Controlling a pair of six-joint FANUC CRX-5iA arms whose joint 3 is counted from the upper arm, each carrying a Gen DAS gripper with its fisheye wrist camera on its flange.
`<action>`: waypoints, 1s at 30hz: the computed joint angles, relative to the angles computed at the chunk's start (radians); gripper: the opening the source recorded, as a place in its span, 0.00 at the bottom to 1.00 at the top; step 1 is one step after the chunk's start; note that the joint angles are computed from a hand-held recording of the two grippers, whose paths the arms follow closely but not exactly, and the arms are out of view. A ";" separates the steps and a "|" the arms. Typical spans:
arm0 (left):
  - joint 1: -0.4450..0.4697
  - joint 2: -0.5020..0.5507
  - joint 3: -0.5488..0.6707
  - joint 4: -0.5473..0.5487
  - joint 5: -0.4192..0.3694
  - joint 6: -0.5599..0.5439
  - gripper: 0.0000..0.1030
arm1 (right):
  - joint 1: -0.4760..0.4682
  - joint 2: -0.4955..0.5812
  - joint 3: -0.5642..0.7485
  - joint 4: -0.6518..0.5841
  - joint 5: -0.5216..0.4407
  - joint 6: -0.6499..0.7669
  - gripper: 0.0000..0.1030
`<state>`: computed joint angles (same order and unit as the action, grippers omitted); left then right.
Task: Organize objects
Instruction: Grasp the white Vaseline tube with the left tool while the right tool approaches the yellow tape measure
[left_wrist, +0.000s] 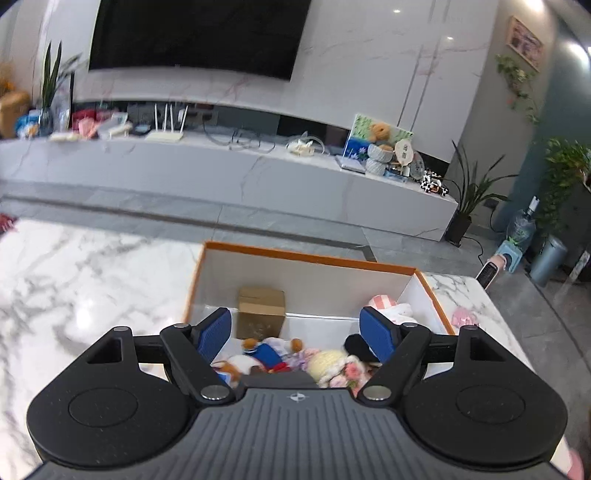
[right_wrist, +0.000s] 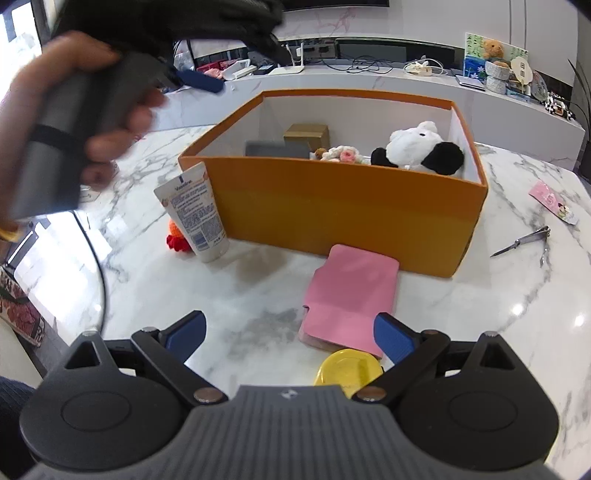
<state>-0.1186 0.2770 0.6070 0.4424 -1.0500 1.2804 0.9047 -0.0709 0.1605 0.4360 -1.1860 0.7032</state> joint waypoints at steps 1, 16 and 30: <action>0.009 -0.025 -0.031 0.000 0.007 -0.027 0.88 | 0.000 -0.001 -0.002 0.002 -0.003 0.004 0.95; 0.040 -0.291 -0.492 -0.046 0.217 -0.402 0.88 | -0.021 -0.023 -0.030 0.006 0.014 -0.035 0.95; 0.025 -0.245 -0.589 0.071 0.288 -0.448 0.81 | -0.035 -0.029 -0.048 -0.013 -0.061 0.009 0.95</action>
<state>-0.0940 0.0320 0.0185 0.5132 -0.7623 0.8326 0.8699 -0.0994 0.1126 0.4229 -1.2472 0.7118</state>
